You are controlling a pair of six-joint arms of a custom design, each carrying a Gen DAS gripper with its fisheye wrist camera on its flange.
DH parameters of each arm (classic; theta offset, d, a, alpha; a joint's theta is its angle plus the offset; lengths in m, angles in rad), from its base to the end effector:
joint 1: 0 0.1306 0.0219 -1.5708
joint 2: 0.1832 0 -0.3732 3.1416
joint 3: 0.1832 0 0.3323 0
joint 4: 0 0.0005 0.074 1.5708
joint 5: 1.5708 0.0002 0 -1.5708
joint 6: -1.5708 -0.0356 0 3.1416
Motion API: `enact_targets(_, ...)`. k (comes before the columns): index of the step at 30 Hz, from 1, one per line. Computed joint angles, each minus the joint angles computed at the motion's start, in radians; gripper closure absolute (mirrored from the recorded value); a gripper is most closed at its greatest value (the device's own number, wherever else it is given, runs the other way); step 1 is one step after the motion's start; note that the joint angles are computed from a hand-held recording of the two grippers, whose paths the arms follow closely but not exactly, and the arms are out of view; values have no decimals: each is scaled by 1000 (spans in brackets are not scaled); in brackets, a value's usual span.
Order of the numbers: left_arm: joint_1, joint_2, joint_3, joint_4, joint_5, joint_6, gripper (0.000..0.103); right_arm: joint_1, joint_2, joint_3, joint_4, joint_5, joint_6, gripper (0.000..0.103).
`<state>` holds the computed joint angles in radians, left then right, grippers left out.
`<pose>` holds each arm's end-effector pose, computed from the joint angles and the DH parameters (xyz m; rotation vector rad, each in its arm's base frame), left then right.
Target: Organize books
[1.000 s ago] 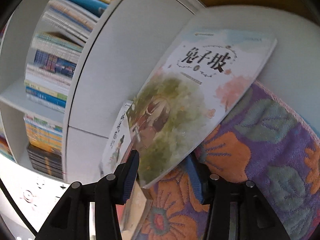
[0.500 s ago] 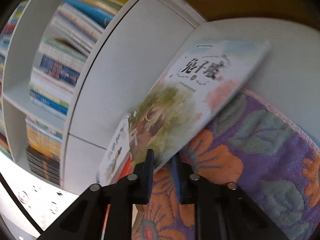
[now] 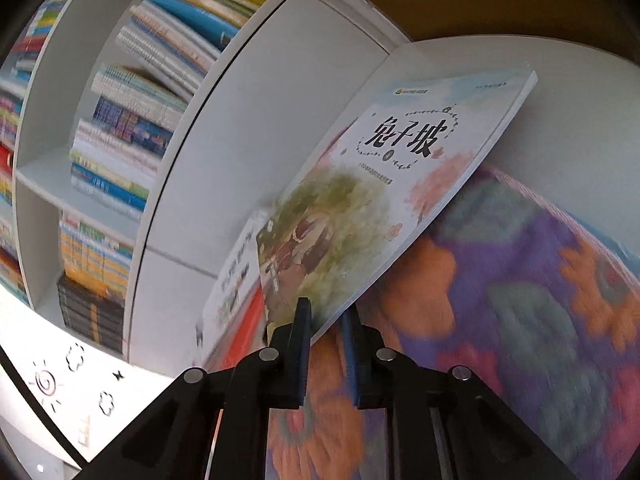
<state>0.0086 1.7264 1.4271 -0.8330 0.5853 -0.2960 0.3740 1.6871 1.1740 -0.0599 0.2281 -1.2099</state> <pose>0.5075 -0.0158 0.2907 0.5339 2.4957 -0.6723 0.4804 0.1794 0.2650 1.0193 1.9565 0.6767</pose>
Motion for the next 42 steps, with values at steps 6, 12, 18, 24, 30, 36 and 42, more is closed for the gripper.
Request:
enact_targets(6, -15, -16, -20, 26, -36, 7, 63, 82, -82, -56, -63, -24, 42, 89)
enact_targets(12, -3, -12, 8, -33, -38, 16, 63, 206, -156, -101, -134, -81, 106, 89)
enact_targets(18, 53, -19, 52, -105, 15, -72, 62, 330, -226, -145, -248, -128, 142, 89)
enact_targets(24, 38, 88, 147, -287, 111, -141, 61, 347, -319, -190, -420, -13, 94, 86)
enact_targets(30, -73, 55, 118, -237, 33, -210, 60, 275, -331, -235, -374, -12, 51, 86)
enact_targets(36, -149, -26, 31, -200, -86, -342, 49, 241, -307, -222, -331, -56, 51, 82)
enact_targets(42, -106, -88, -25, -294, -72, -402, 50, 239, -278, -159, -409, -39, 123, 81)
